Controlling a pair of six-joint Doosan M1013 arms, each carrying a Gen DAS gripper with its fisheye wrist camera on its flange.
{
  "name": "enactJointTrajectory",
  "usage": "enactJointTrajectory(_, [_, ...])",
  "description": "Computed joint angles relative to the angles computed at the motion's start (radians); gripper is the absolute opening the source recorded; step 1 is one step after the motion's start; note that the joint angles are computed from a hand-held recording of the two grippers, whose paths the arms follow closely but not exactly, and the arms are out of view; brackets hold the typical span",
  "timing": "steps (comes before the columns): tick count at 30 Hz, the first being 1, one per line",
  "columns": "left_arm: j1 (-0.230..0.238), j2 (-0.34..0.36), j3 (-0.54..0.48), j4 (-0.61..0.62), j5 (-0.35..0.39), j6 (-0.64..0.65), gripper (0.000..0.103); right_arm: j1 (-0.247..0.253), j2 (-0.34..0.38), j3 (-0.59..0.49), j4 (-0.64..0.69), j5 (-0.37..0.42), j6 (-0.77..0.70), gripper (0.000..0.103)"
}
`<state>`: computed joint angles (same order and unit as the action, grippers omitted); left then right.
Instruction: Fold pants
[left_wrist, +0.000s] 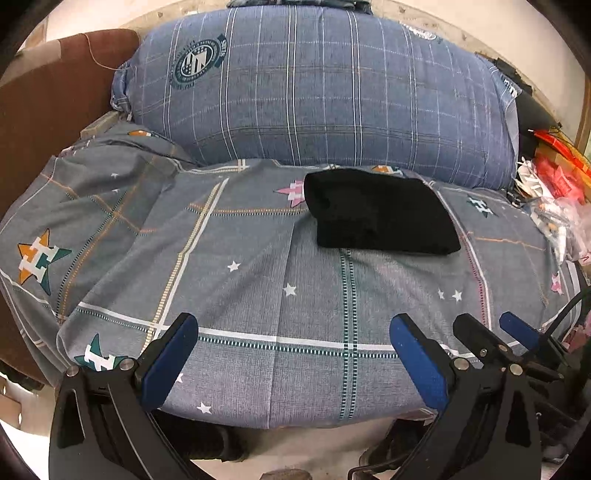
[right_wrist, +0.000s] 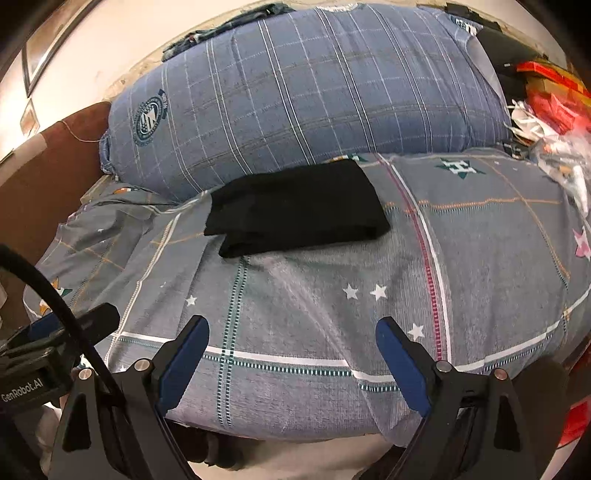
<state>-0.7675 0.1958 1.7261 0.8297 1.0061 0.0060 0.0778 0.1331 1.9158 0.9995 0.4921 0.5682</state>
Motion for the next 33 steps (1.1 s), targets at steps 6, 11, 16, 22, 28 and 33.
enactJointTrajectory(6, [0.01,0.013,-0.005,-0.023,-0.004,0.018,0.103,-0.001,0.024,-0.015,-0.061,0.011,0.077,0.095])
enactJointTrajectory(11, [0.014,0.02,-0.009,-0.024,-0.008,0.03,0.103,0.0,0.041,-0.027,-0.096,0.019,0.118,0.095])
enactJointTrajectory(16, [0.035,0.03,-0.014,-0.042,-0.046,0.062,0.103,-0.005,0.048,-0.028,-0.088,0.018,0.116,0.095])
enactJointTrajectory(22, [0.099,0.07,-0.03,-0.128,-0.116,0.15,0.103,-0.03,0.064,-0.044,-0.114,0.004,0.185,0.095])
enactJointTrajectory(28, [0.124,0.107,-0.021,-0.26,-0.159,0.228,0.103,-0.048,0.095,-0.068,-0.15,0.022,0.266,0.095])
enactJointTrajectory(33, [0.12,0.132,-0.028,-0.25,-0.11,0.231,0.103,-0.046,0.106,-0.071,-0.143,0.033,0.251,0.095])
